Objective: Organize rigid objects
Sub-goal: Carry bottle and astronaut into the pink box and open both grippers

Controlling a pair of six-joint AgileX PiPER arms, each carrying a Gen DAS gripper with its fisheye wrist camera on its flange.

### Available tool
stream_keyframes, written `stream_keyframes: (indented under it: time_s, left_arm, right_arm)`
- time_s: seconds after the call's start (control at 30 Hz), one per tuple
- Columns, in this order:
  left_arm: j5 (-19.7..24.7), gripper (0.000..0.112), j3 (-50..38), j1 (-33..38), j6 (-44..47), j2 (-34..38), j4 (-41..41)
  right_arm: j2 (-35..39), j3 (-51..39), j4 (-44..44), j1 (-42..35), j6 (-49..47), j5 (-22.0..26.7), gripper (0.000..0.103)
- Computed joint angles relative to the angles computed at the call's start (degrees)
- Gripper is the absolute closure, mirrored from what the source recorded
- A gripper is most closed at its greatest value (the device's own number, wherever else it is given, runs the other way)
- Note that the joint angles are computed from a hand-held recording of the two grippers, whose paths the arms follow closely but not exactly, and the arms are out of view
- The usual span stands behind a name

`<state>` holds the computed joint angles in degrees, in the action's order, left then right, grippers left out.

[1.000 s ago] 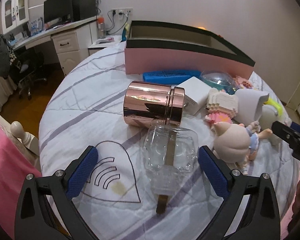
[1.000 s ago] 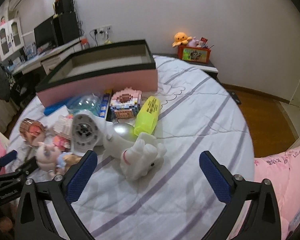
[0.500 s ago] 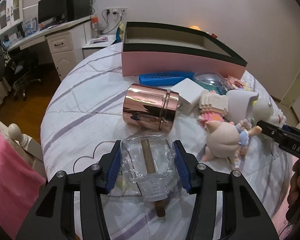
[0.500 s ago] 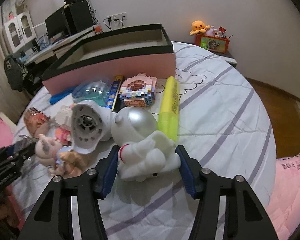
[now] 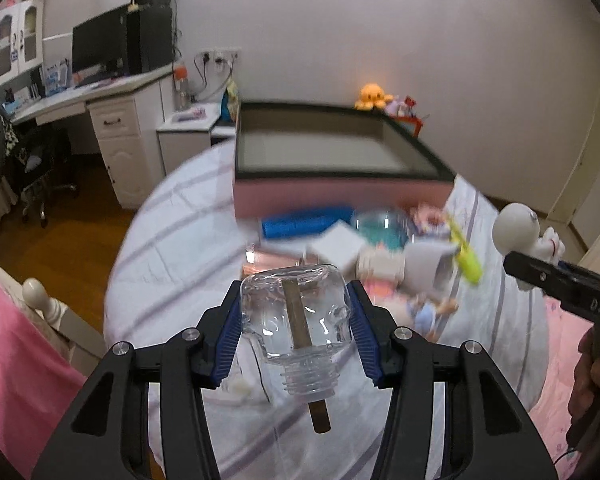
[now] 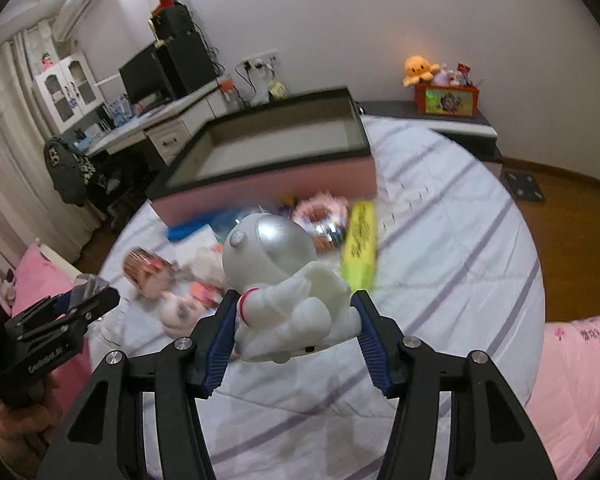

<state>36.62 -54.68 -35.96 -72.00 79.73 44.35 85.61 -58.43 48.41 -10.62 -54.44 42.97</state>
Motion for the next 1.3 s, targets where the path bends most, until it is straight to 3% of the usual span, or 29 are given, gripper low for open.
stream_keyframes:
  time_s: [0.27,0.53,0.93,1.3]
  left_arm:
    - [-0.78,0.061,-10.90,6.40,8.81,3.60,-2.18]
    - [-2.65,0.061,-27.70,13.29,22.57,14.76,-11.18]
    - [2.73,0.061,-51.34,18.42,36.69,35.57,-24.11]
    - [7.06,0.061,-60.20,19.75,40.96,43.61,-28.32]
  right_arm:
    - [2.72,-10.63,-0.33,3.95,2.58,-0.05,0.046]
    - [15.04,-28.66,-7.42,9.12,11.79,-0.80,0.046]
    - [34.38,-51.08,-21.92,13.93,27.27,3.42,0.046]
    - [41.28,-59.12,-28.03,15.91,32.23,7.21,0.046]
